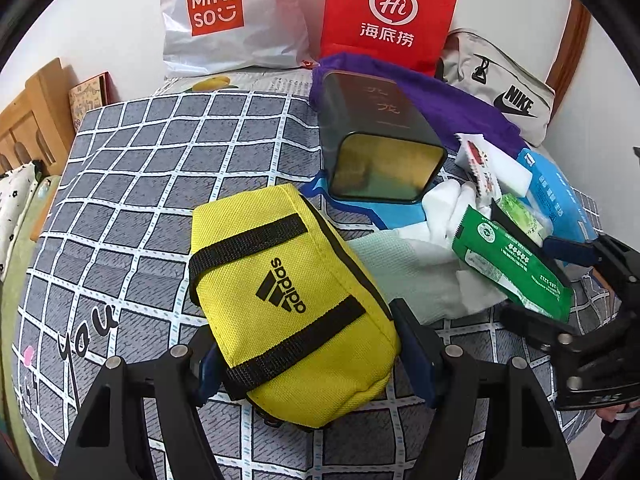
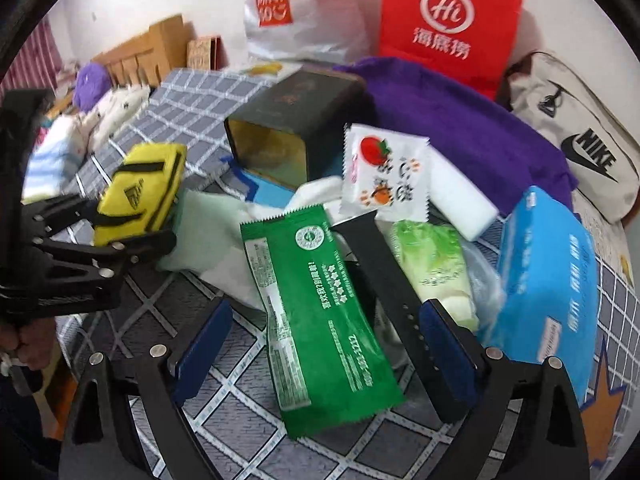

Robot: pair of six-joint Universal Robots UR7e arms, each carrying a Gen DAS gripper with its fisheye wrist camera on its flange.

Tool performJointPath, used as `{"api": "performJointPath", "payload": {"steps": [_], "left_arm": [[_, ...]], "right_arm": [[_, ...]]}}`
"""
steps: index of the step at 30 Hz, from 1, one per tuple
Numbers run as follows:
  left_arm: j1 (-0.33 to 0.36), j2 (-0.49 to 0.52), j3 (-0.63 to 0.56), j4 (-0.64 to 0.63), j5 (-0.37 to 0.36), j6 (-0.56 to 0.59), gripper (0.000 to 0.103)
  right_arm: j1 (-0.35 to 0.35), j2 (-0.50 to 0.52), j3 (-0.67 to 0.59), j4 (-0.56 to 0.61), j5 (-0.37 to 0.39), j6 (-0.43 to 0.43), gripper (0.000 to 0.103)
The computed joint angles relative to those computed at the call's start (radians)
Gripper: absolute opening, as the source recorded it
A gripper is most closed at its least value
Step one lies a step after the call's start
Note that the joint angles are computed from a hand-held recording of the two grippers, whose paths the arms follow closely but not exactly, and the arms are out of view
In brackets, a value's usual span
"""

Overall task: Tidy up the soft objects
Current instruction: 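Close the right tool on the green wet-wipe packet, then lift the yellow pouch with the left tool while the right tool lifts the green packet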

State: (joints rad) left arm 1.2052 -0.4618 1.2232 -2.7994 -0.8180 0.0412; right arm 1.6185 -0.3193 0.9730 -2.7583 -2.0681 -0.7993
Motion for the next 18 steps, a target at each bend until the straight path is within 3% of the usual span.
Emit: {"api": "performJointPath", "payload": {"steps": [3, 5, 8, 18], "left_arm": [[0.002, 0.000, -0.006, 0.013, -0.006, 0.001, 0.072], [0.002, 0.000, -0.011, 0.020, -0.008, 0.000, 0.072], [0.003, 0.001, -0.020, 0.026, -0.012, 0.000, 0.072], [-0.008, 0.000, -0.032, 0.024, -0.013, 0.021, 0.072]], "right_arm": [[0.003, 0.012, -0.006, -0.025, -0.026, -0.029, 0.078], [0.003, 0.004, 0.003, -0.032, -0.022, -0.033, 0.062], [-0.004, -0.031, 0.028, 0.017, 0.023, 0.013, 0.053], [-0.004, -0.095, 0.107, -0.002, 0.064, 0.044, 0.050]]}}
